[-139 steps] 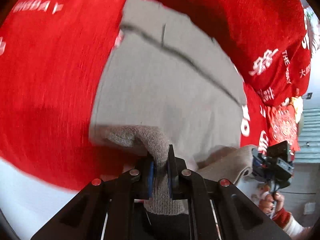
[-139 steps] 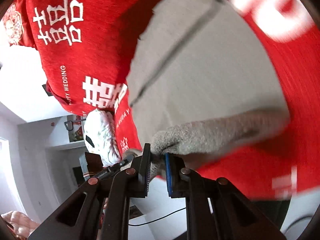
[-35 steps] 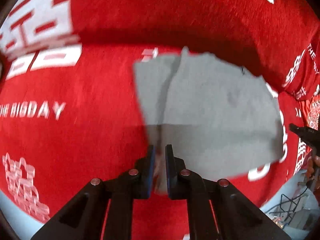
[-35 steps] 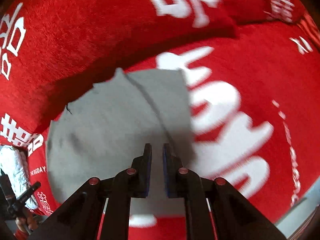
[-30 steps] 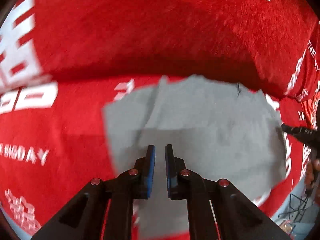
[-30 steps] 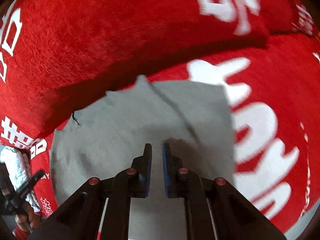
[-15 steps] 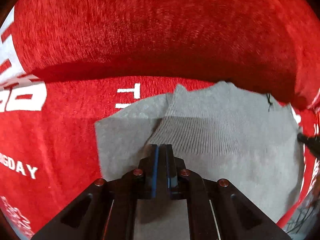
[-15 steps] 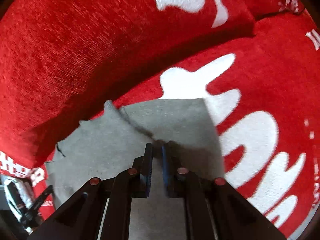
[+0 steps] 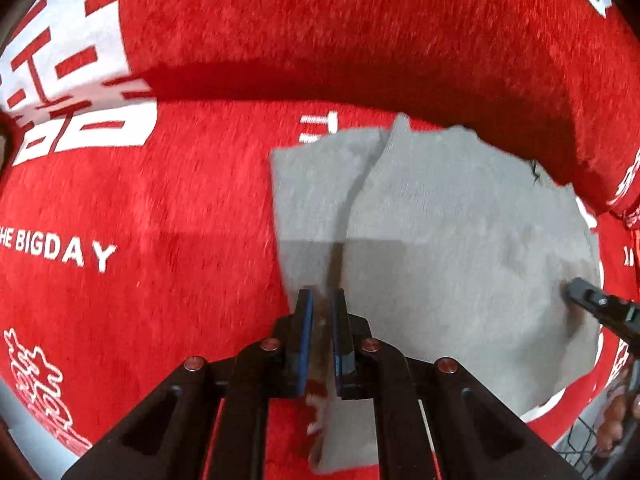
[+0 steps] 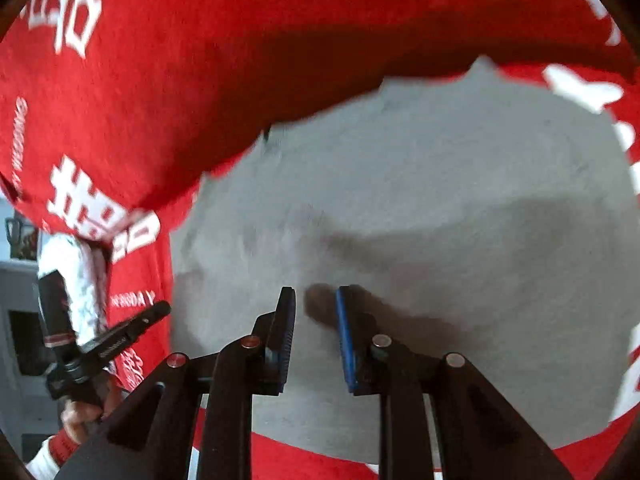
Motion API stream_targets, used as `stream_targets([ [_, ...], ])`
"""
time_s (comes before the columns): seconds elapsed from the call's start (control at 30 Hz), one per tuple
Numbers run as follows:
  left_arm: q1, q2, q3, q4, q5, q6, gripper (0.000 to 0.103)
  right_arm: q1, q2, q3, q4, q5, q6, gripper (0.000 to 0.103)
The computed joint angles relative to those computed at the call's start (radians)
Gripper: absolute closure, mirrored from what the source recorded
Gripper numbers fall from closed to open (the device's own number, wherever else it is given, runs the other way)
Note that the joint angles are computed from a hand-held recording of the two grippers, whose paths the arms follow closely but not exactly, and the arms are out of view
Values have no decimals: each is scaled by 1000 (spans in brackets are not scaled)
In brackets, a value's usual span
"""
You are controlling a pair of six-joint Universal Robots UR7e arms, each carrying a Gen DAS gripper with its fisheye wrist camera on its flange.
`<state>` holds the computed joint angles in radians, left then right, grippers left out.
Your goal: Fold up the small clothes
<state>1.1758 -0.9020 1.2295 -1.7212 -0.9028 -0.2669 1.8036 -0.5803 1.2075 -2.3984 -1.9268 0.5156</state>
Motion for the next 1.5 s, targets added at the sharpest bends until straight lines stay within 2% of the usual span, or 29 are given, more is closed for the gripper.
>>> stream_targets([
  [0.03, -2, -7, 11, 2, 7, -4, 93, 5, 20, -19, 45, -20, 15, 80],
  [0.13, 0, -29, 35, 19, 2, -19, 93, 18, 8, 16, 33, -26, 35, 80],
  [0.43, -10, -98, 116, 22, -13, -2, 92, 33, -54, 81, 72, 9, 92, 80],
  [0.47, -10, -102, 119, 25, -14, -8, 87, 34, -58, 91, 64, 16, 99, 80],
  [0.5, -11, -104, 120, 31, -10, -18, 48, 37, -57, 96, 58, 24, 107, 80],
  [0.53, -14, -108, 124, 36, 10, -40, 21, 40, -57, 102, 52, 31, 114, 80],
  [0.57, -22, -133, 147, 22, 27, -46, 0, 42, -54, 102, 50, 37, 119, 77],
  [0.6, -25, -149, 169, -21, 40, -30, 0, 45, -50, 101, 50, 41, 124, 68],
  [0.67, -28, -153, 168, -18, 48, -23, 0, 50, -39, 94, 47, 49, 129, 53],
  [0.7, -29, -154, 168, -15, 56, -27, 0, 52, -34, 88, 44, 54, 127, 51],
  [0.83, -21, -136, 134, 49, 89, -95, 0, 59, -1, 40, 55, 75, 111, 51],
  [0.93, -2, -123, 100, 82, 84, -146, 0, 64, 26, -3, 62, 90, 93, 45],
  [1.1, 20, -104, 71, 98, 80, -134, 0, 60, 60, -37, 62, 146, 110, 44],
  [1.23, 28, -106, 63, 105, 63, -145, 0, 54, 59, -1, 13, 203, 148, 44],
  [1.33, 35, -110, 58, 96, 43, -164, 0, 48, 39, 65, -70, 254, 171, 44],
  [1.4, 38, -109, 55, 97, 35, -168, 0, 39, 19, 123, -145, 299, 207, 35],
  [1.5, 38, -106, 51, 98, 25, -153, 0, 33, -8, 194, -213, 325, 259, 34],
])
